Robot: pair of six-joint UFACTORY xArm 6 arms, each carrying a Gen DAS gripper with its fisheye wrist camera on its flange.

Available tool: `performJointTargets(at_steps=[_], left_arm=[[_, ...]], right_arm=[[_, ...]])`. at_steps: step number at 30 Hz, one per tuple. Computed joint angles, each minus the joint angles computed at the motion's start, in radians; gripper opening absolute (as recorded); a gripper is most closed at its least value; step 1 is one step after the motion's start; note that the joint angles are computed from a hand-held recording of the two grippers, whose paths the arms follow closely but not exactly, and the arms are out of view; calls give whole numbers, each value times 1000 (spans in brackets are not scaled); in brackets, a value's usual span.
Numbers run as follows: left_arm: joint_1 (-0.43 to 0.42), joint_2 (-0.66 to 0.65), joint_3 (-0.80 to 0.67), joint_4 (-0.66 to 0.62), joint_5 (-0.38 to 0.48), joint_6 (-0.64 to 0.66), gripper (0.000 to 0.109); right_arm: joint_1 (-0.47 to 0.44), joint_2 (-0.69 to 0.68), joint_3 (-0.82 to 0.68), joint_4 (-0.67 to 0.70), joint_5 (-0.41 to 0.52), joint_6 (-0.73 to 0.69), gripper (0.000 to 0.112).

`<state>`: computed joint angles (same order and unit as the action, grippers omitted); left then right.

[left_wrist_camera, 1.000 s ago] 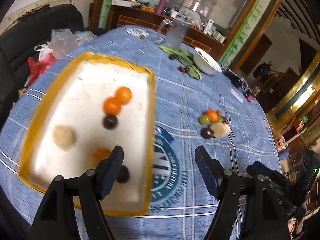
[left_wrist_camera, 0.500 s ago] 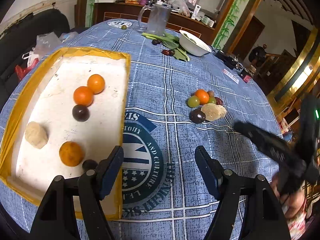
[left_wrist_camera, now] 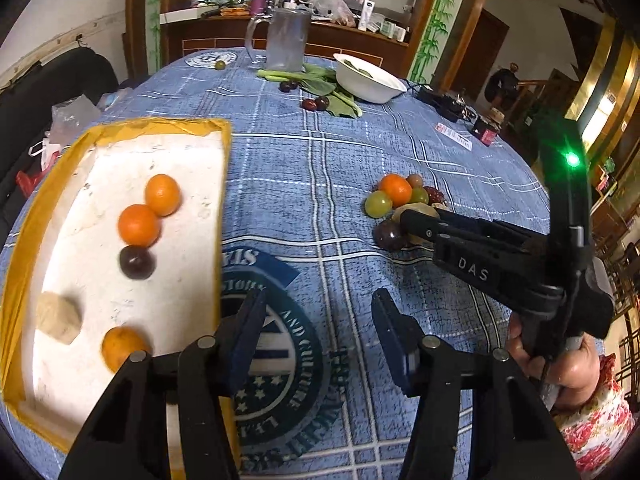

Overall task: Organize fruits
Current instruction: 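Grasp a dark plum with the left tool while the right tool carries the yam chunk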

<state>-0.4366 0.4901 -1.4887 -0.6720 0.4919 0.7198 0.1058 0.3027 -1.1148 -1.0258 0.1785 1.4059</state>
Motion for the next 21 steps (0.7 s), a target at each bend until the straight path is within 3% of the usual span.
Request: performJointTargets(at_steps=[4, 9, 17, 19, 21], left_arm=[[-25, 49, -60, 30, 23, -24, 54], [-64, 123, -149, 48, 37, -30, 54], [-94, 262, -336, 75, 99, -70, 54], [-101, 280, -352, 84, 87, -73, 52], [-110, 280, -341, 102, 46, -68, 38]], right_arm=[[-42, -8, 26, -60, -95, 97, 34], [-97, -51, 45, -282, -162, 347, 34], [-137, -70, 45, -365, -200, 452, 34], [-135, -72, 43, -369, -198, 452, 34], [-134, -68, 43, -349, -207, 430, 34]])
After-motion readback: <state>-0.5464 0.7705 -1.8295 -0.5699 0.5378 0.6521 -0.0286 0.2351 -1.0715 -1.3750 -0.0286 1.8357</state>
